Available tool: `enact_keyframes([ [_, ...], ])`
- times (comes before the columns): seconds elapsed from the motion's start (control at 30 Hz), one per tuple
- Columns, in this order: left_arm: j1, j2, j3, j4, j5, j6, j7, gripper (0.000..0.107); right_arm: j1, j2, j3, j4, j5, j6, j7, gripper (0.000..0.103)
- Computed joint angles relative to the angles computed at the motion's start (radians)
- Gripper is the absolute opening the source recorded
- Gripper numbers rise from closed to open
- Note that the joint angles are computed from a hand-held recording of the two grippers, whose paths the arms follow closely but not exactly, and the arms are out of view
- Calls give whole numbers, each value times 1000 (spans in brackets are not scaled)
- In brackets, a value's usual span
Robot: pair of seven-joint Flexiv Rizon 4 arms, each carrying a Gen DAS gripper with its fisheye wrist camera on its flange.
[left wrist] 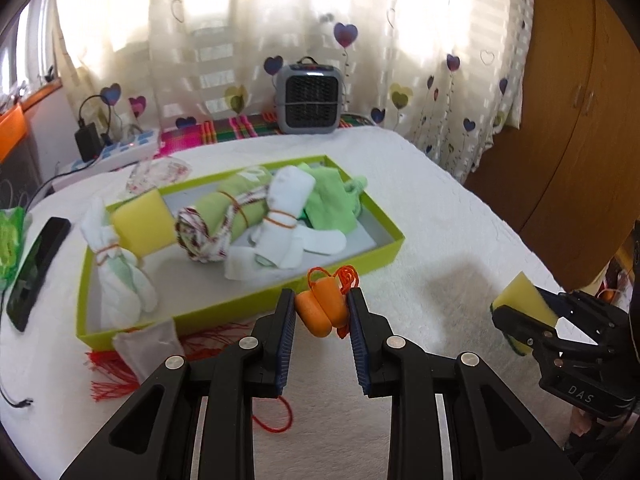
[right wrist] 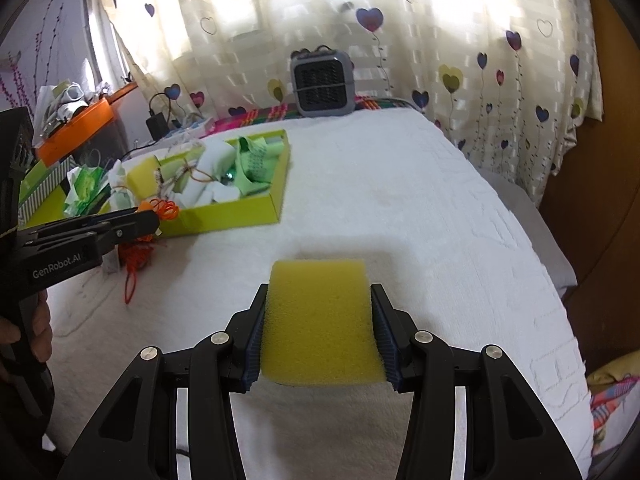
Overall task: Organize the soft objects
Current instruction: 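Carry the earplugs with the left gripper and the sponge with the right over the box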
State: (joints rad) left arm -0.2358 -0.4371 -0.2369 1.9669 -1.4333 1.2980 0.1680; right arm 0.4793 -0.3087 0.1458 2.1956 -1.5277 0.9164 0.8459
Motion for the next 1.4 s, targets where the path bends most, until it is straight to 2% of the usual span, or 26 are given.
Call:
enact_keyframes([
  [0.6, 57, -48, -4, -87, 46, 25, -73, 24, -11, -44, -33, -113, -24, 31, -131, 48],
  [0.93, 109, -119, -50, -145, 160, 75, -181, 24, -27, -88, -64, -189, -34, 70, -192, 48],
  [1.03, 129, -139, -58, -156, 230, 67, -244, 24, -36, -105, -76, -215, -39, 95, -207, 48],
  [1.4, 201, -194, -129, -172, 431, 94, -375, 24, -47, -168, -119, -298, -28, 146, -240, 48],
])
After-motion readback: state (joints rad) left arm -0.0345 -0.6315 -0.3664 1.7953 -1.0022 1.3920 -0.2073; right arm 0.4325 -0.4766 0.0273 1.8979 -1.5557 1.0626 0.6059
